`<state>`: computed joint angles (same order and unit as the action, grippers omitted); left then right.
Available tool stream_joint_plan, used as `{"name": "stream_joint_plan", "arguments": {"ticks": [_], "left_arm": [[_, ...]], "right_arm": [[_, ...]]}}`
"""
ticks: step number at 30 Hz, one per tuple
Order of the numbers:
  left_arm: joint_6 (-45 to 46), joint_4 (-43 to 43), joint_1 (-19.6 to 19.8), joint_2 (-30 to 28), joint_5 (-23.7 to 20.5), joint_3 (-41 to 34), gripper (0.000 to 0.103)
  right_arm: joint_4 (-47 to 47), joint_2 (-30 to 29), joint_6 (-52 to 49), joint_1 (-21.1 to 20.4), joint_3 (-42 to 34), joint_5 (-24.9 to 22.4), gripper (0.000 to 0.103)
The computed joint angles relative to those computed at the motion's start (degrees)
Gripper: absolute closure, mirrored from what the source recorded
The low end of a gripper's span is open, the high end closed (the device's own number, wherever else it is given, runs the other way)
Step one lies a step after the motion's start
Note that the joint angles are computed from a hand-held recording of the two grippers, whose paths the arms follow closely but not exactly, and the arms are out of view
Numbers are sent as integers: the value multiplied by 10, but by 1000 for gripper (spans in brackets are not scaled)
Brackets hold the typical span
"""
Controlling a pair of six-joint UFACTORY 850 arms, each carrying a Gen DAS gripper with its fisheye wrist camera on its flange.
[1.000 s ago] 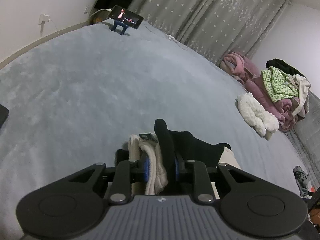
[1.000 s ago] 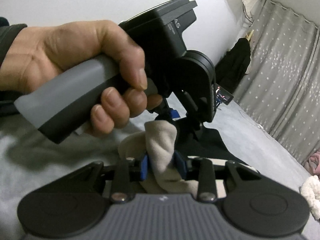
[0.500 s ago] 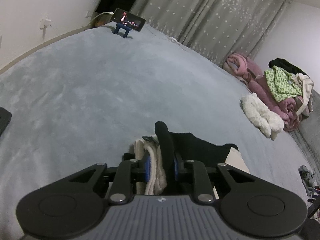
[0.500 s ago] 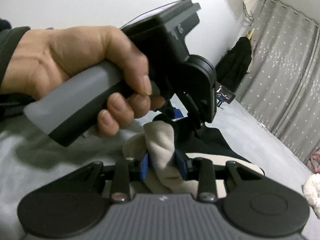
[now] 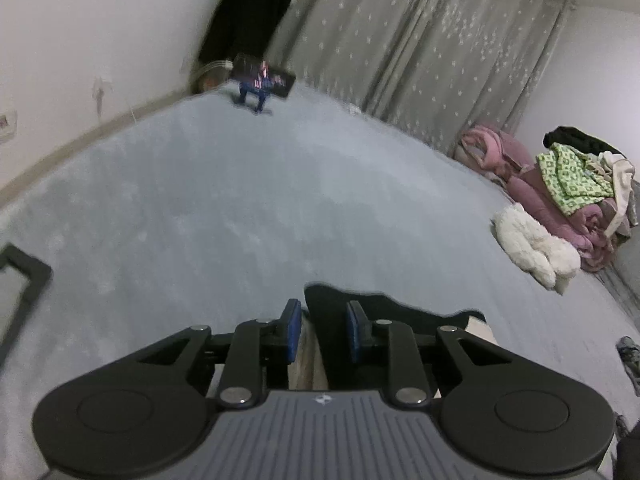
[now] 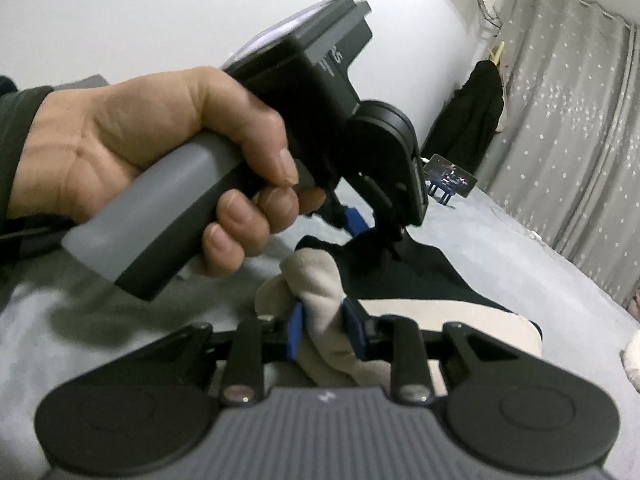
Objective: Fold clothes
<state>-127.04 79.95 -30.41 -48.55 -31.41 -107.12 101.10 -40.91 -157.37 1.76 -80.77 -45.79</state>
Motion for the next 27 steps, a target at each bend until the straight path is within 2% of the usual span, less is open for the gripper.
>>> {"name": "stream_joint_plan", "arguments": {"ticks": [3,7,11,13,14,16,18,27], "left_arm": [[-38,33,-2,14,-2,17,80],[-95,109,-4,37,35,52,80],[-56,108,-12,42,41,53,80],[-37,93,-11,43,49,54,80],[-27,84,-11,43,52,54,80],[-3,64,-12,41,47,53,81],[11,48,-13,40,42,52,81],[-71,133,-28,53,41,77,81]], "right_arm": [[0,2,3,-1,3,-1,79],[-15,12,22,-5,8,-2,78],[-61,6,99,-15,-9,-16,73],[-106,3,149,-23,-24,-38,64],[-135,1,177,-29,-35,-54,65],[-190,-2,228,-40,-58,-84,71],[-216,2,253,-50,-69,-93,72],[-184,-11,342,-94,-118,-33,71]]}}
